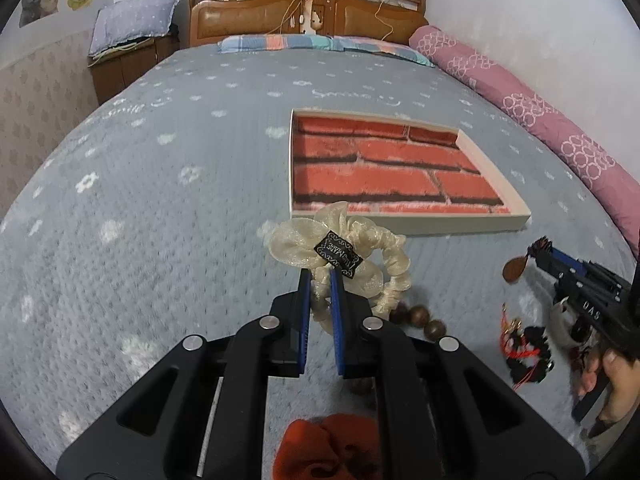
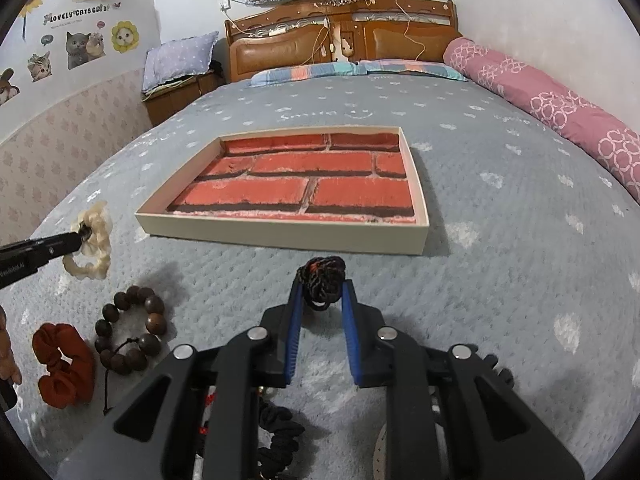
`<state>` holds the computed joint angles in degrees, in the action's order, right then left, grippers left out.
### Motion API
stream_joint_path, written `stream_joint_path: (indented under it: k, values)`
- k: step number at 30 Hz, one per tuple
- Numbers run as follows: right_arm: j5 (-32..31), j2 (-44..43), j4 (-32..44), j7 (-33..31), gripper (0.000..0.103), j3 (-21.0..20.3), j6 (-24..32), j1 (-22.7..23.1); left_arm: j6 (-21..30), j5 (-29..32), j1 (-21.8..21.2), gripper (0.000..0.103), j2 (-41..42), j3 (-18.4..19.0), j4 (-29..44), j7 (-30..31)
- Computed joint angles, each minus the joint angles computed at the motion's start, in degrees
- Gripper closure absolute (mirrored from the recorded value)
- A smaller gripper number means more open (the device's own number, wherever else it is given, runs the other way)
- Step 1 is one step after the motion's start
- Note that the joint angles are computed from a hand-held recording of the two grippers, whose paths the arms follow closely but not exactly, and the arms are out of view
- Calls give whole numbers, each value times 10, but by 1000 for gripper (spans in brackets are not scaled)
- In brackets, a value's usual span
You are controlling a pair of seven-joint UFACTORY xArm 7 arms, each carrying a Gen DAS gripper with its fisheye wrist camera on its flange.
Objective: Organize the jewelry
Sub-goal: 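Carry the cream scrunchie with the left gripper while the right carries the pendant into the tray, then open the left gripper over the tray while the right gripper releases the pendant there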
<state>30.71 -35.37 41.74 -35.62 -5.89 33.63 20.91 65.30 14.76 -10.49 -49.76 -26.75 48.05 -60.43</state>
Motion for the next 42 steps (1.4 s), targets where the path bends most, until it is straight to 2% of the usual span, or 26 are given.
stream_joint_path:
  k: [8, 13, 18, 21, 24, 30, 36, 42]
  values:
    - [2, 43, 60, -1, 83, 5, -8, 2, -32, 37, 41, 95, 74, -1, 63, -4]
    - [7, 111, 137, -1, 83, 18, -26, 1, -62, 75, 62, 95, 143, 8, 104, -14]
    - [16, 202, 226, 2, 83, 38, -37, -10, -95, 116, 71, 95, 227, 34, 146, -24]
    - [10, 265, 286, 13, 83, 62, -44, -26, -116, 130, 66, 94, 282, 64, 171, -23]
    - [-15, 332, 351, 40, 83, 89, -43, -45, -127, 140, 58, 94, 334, 94, 197, -19]
    - [-114, 447, 468, 126, 83, 125, -25, -64, -132, 147, 33, 94, 431, 147, 260, -4]
    - [-194, 535, 571, 196, 83, 130, 41, -66, -126, 123, 10, 94, 487, 193, 302, 21]
    - [-222, 567, 606, 231, 83, 131, 91, -69, -108, 116, -1, 92, 510, 210, 316, 36]
